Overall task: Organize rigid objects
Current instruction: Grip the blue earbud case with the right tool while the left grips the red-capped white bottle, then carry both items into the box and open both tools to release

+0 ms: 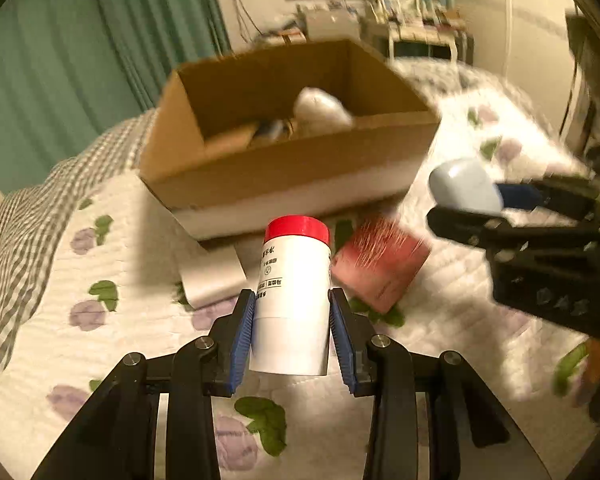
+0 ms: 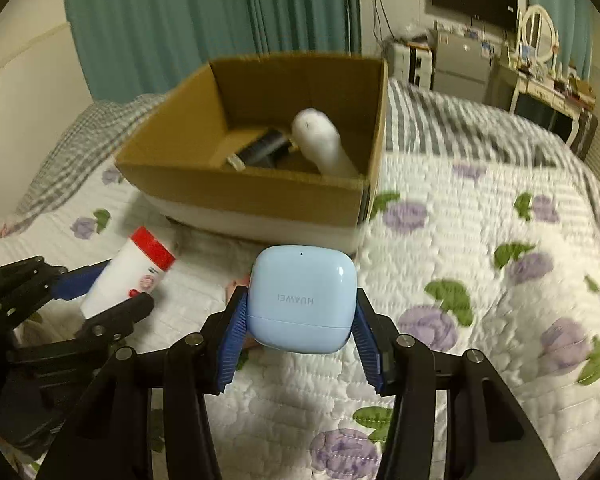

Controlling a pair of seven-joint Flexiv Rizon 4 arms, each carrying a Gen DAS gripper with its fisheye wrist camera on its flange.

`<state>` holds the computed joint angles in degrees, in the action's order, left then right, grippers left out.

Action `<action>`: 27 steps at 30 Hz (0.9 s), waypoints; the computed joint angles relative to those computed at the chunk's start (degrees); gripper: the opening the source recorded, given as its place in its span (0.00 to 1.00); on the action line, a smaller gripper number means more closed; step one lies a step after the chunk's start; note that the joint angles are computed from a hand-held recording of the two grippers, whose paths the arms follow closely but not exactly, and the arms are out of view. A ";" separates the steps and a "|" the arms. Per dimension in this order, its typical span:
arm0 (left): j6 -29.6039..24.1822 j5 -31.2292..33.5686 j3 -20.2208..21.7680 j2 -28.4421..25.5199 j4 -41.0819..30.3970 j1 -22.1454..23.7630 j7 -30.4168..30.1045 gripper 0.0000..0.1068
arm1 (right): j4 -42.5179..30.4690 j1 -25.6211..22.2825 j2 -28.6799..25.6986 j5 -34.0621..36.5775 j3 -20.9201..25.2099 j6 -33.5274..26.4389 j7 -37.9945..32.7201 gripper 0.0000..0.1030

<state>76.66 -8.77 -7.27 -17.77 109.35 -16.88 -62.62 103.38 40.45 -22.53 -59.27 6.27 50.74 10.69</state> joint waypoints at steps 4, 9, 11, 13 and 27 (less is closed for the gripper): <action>0.45 -3.04 -2.03 0.74 -2.61 0.79 0.55 0.35 | 0.22 -0.11 2.83 -2.85 -0.18 -2.08 0.44 0.48; -0.09 -6.37 -3.52 -1.86 -10.30 0.45 0.97 0.35 | -2.04 -1.97 5.09 -4.71 0.23 -4.90 -3.33 0.48; -0.46 -5.33 -2.55 -4.04 -14.97 -0.61 -0.12 0.35 | -3.84 -2.90 5.14 -5.57 -0.04 -4.82 -4.85 0.48; -0.20 -3.49 -0.84 -6.57 -19.76 -1.95 -2.13 0.35 | -6.17 -3.65 4.52 -6.54 -0.60 -4.38 -6.42 0.48; -9.73 -0.18 1.53 -22.47 -36.39 -3.35 -4.27 0.35 | -13.95 -5.52 -5.59 -1.24 -5.00 2.59 -10.86 0.48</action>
<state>66.93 -8.95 -5.74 -40.24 72.96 -20.22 -66.88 89.42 34.93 -28.11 -60.51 1.27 53.33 -0.17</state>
